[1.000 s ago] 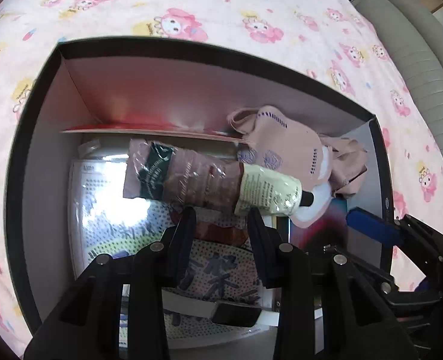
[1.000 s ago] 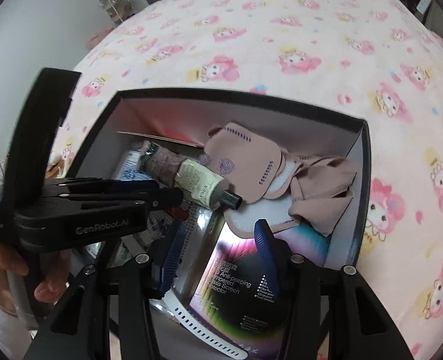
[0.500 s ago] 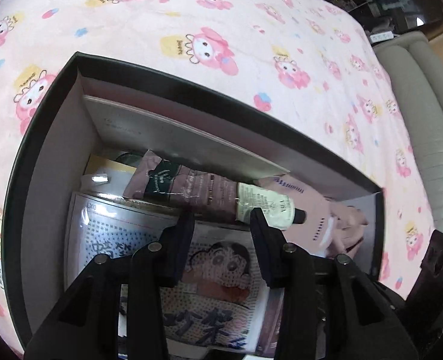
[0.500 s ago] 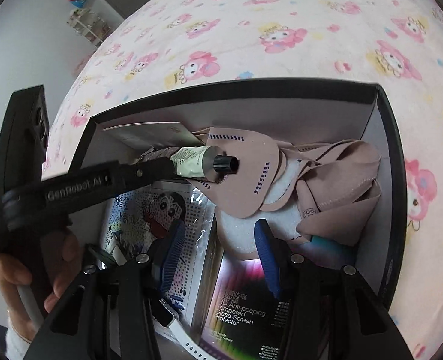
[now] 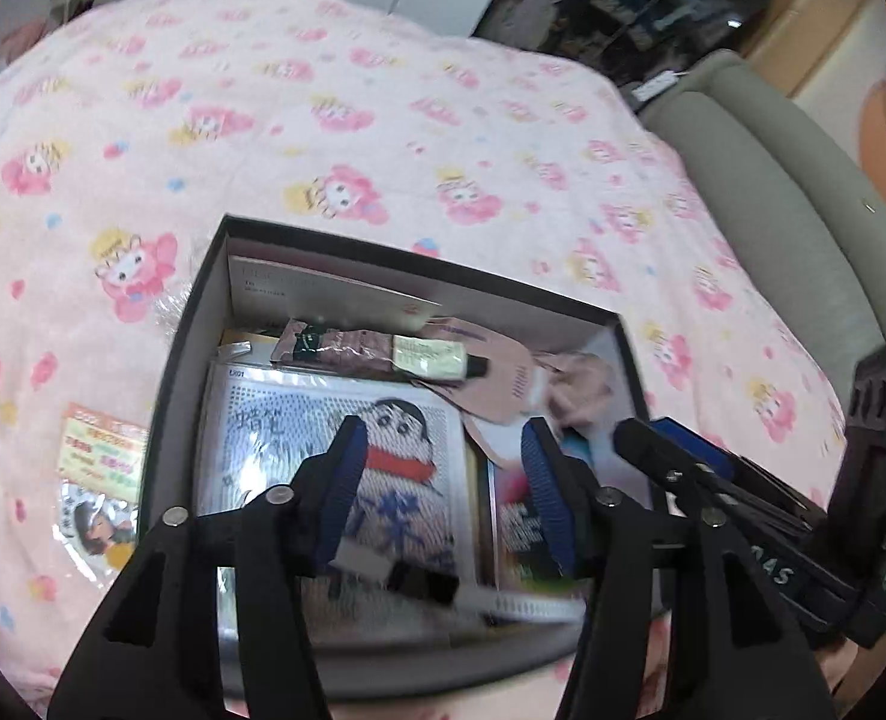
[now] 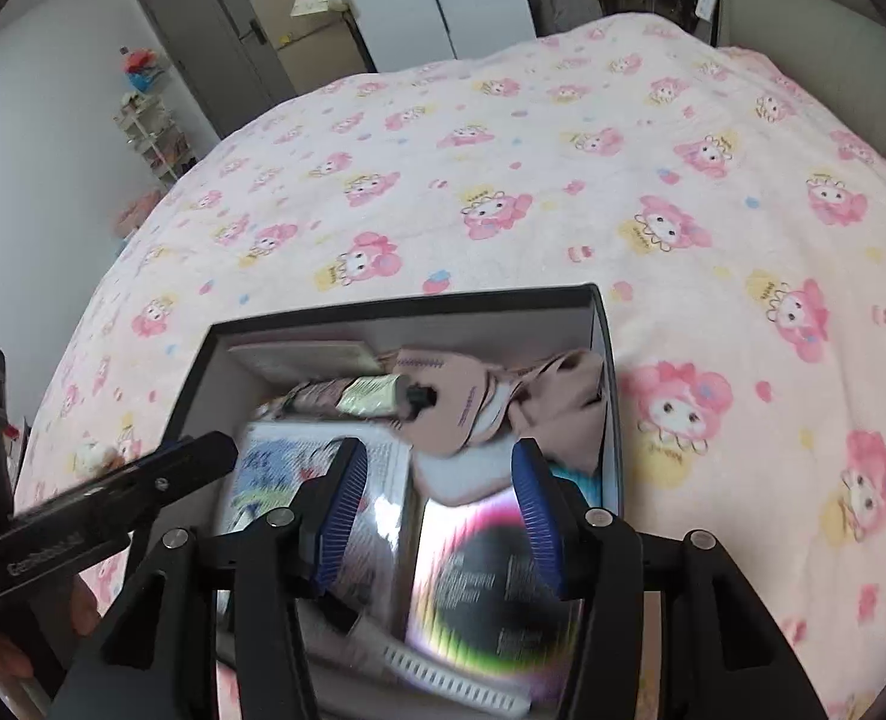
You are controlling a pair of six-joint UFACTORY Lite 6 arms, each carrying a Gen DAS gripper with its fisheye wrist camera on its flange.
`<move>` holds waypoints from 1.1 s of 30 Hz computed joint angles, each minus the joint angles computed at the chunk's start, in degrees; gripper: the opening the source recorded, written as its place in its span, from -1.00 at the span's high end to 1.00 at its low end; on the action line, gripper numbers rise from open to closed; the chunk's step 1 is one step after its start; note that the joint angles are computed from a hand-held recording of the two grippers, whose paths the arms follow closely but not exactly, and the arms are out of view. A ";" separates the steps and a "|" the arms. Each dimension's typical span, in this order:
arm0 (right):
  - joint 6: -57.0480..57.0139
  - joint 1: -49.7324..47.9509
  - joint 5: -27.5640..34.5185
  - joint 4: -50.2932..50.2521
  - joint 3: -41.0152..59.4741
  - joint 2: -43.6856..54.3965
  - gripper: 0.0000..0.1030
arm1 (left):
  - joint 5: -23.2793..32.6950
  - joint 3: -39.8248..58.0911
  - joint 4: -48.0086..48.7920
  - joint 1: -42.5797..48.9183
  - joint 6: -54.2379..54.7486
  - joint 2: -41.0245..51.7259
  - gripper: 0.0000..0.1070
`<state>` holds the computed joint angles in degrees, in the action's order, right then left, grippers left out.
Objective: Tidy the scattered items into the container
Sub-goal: 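Withdraw the left gripper up out of the box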
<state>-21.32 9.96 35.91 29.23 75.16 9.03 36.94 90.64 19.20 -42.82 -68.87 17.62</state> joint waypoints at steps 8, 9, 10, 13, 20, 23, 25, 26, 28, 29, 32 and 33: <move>10.90 6.96 -2.76 -4.50 -18.87 -22.86 -0.15 | 7.45 -4.95 9.12 -10.51 -7.37 -8.83 -0.13; 12.50 8.04 -2.57 -5.19 -20.77 -25.57 -0.15 | 7.50 -7.08 9.82 -11.84 -8.79 -10.91 -0.13; 13.93 8.88 -2.27 -5.89 -22.27 -27.78 -0.15 | 7.36 -8.96 10.50 -12.83 -10.00 -12.52 -0.14; 23.07 13.52 -1.69 -12.13 -26.54 -34.62 -0.15 | 8.60 -13.97 12.93 -16.91 -13.96 -17.26 -0.14; 46.67 28.50 -0.11 -28.62 -33.78 -44.30 -0.15 | 12.12 -24.30 16.77 -25.99 -23.57 -26.00 -0.13; 56.35 35.37 0.95 -35.61 -34.99 -45.01 -0.15 | 12.47 -28.80 16.99 -28.19 -26.98 -29.70 -0.13; 61.01 38.97 1.45 -39.01 -34.83 -44.38 -0.15 | 12.69 -31.76 17.48 -29.36 -28.97 -32.40 -0.13; 63.97 41.11 1.68 -41.08 -34.76 -44.06 -0.15 | 12.99 -33.30 17.86 -30.12 -30.26 -33.92 -0.13; 67.03 43.63 1.69 -43.21 -34.07 -42.59 -0.15 | 13.36 -35.57 18.04 -30.78 -31.49 -36.30 -0.13; 68.66 44.95 1.66 -44.29 -33.65 -41.62 -0.15 | 13.56 -36.78 18.13 -31.12 -32.14 -37.49 -0.13; 72.80 48.15 0.92 -47.21 -32.67 -38.52 -0.15 | 12.94 -41.17 18.18 -31.39 -33.97 -41.27 -0.13; 73.35 48.49 0.28 -47.65 -32.68 -37.69 -0.15 | 12.21 -42.98 18.04 -30.99 -34.47 -42.53 -0.13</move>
<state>52.03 58.45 36.19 -18.42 42.48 -28.65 49.14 47.66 37.24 -73.81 -103.34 -24.91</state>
